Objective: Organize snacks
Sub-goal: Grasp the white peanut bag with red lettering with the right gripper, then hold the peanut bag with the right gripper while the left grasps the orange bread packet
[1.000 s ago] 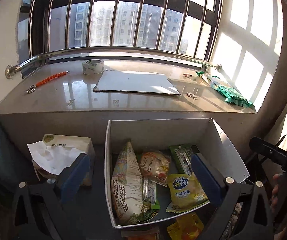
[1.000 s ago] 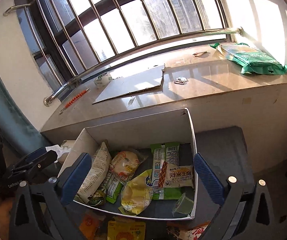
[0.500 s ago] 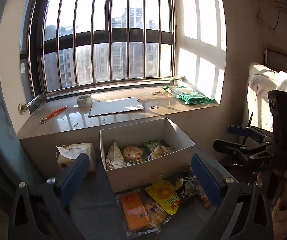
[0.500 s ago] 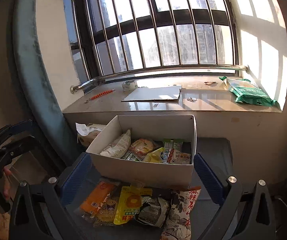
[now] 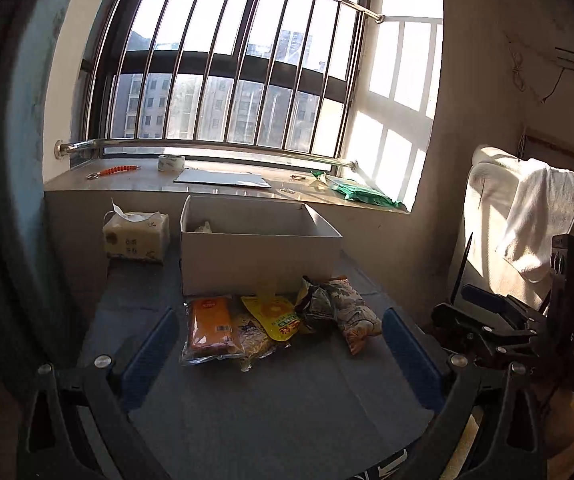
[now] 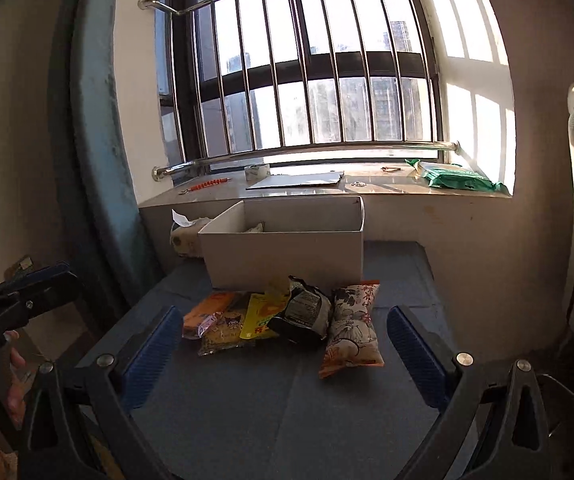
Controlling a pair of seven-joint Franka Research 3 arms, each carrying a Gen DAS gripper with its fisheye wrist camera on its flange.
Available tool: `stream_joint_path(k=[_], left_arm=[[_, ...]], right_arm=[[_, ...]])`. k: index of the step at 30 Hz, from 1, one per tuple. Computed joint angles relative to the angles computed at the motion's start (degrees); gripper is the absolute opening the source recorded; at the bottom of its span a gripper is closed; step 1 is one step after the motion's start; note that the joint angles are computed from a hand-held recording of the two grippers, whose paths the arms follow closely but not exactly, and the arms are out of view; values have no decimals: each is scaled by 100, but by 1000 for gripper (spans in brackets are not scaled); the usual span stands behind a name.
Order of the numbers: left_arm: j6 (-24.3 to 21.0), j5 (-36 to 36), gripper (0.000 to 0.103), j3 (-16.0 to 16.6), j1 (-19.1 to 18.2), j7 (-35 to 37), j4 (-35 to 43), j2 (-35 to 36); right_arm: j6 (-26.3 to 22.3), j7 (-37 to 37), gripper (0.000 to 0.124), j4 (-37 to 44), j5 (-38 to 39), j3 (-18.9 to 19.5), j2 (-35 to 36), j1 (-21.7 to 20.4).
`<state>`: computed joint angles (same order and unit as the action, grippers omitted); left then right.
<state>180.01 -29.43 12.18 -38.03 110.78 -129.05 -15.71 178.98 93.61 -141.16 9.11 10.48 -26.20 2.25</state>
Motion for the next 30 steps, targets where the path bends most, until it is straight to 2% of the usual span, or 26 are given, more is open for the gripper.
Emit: stream_joint_path(k=[1,2,5,9,12,13,17,20,24,25,28,30], left_arm=[[-4,98,103,-139,183,-136,-5,23],[-7,169,103,-231,306,-248,-18,29],[56,-115,103,161,-126,1,-57,-28],[72,-51,103,143,-40,-76,-112,-18],[37,-199,103,364,-248,73,-128,-26],[4,-198,103,345,-212,69,-129,-14],[-104,-259,103,200,-1,84,-138,24],[-115,-334,103,77,171,114,-158,34],[-205,-401,103,-49,370,143,-132,79],[-246,-438,103,-69,400,177,-119,95],[-403,-494,103,-259,640,195,-82,163],[-513,-663,103,-320,727,304,-38,217]], right_arm=[[-96,-49,103,41,38,-106,71,108],[-232,13,103,94,35,-65,133,47],[-399,431,103,160,-107,172,285,-293],[-525,536,103,219,-144,-81,552,-142],[-693,588,103,535,-605,-26,948,-384],[-808,639,103,702,-783,-19,1119,-449],[-1642,930,103,1706,-1924,-36,2015,-603],[-2222,799,103,2395,-2178,-244,2609,-418],[-2757,356,102,3026,-1986,-506,3147,-146],[-2854,278,99,3124,-1962,-569,3234,-80],[-3124,-186,52,3280,-1486,-698,3379,42],[-2952,-259,48,3104,-1277,-825,3269,132]])
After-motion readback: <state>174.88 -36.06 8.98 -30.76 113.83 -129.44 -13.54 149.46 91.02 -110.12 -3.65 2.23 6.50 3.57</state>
